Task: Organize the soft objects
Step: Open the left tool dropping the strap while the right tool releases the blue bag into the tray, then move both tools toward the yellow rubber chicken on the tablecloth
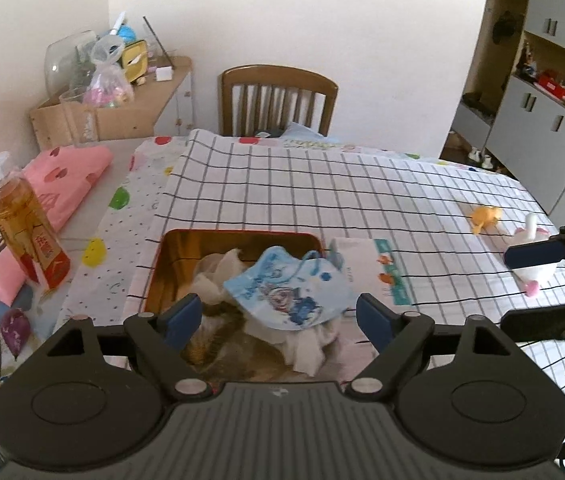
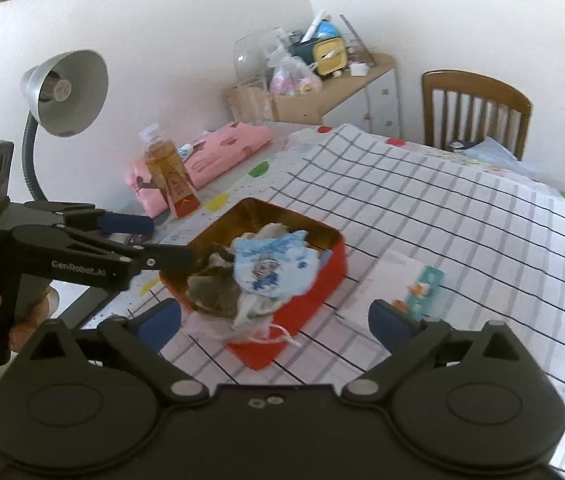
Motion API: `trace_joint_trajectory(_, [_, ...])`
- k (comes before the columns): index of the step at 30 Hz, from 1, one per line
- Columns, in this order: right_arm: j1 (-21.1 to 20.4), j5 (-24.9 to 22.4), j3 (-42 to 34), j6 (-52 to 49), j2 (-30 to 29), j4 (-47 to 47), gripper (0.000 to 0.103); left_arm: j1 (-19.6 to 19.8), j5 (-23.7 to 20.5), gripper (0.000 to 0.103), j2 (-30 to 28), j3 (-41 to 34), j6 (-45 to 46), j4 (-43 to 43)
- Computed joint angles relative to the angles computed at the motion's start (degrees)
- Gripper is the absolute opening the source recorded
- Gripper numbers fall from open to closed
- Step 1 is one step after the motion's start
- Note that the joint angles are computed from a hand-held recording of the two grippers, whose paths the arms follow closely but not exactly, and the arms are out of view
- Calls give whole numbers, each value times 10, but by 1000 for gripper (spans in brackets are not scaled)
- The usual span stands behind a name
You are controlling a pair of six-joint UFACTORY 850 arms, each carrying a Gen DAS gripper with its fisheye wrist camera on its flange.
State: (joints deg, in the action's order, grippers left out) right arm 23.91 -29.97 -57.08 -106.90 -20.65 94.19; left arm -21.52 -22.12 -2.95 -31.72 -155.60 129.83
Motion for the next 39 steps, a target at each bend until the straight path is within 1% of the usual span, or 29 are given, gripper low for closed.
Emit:
trace_joint_trajectory(8, [-60, 0, 23, -1, 29, -7, 102, -34, -15, 85, -27, -27, -12, 5])
trace_joint_trajectory(11, [-84, 0, 20, 4, 33, -20, 102, -49, -25, 96, -44, -43, -9, -6])
trace_joint_trajectory(13, [-97, 7, 16, 2, 33, -29, 102, -58, -32, 96, -56, -54, -14, -6])
trace_joint_trajectory(19, [-148, 5, -20, 44, 19, -111, 102, -79, -39, 97, -99, -97, -21, -22])
trace_joint_trajectory(24, [-191, -4, -67, 89, -13, -178, 102, -95, -35, 97, -156, -156, 2, -50])
trace_joint_trajectory(27, [-215, -15, -109, 111, -42, -212, 102, -95, -17, 97, -198, -206, 16, -54])
trace_joint_trajectory(30, [-236, -30, -158, 137, -74, -242, 102, -98, 2, 97, -240, -265, 50, -76])
trace_joint_trajectory(34, [-250, -41, -236, 183, -126, -298, 102, -105, 15, 97, -296, -345, 92, -92])
trace_joint_trajectory(36, [-253, -43, -275, 207, -154, -328, 102, -108, 17, 97, -324, -383, 130, -119])
trace_joint_trajectory(38, [-255, -48, -316, 244, -184, -362, 101, -108, 25, 97, -351, -417, 148, -126])
trace_joint_trajectory(39, [-255, -48, -334, 258, -198, -371, 101, -108, 33, 97, -366, -438, 178, -147])
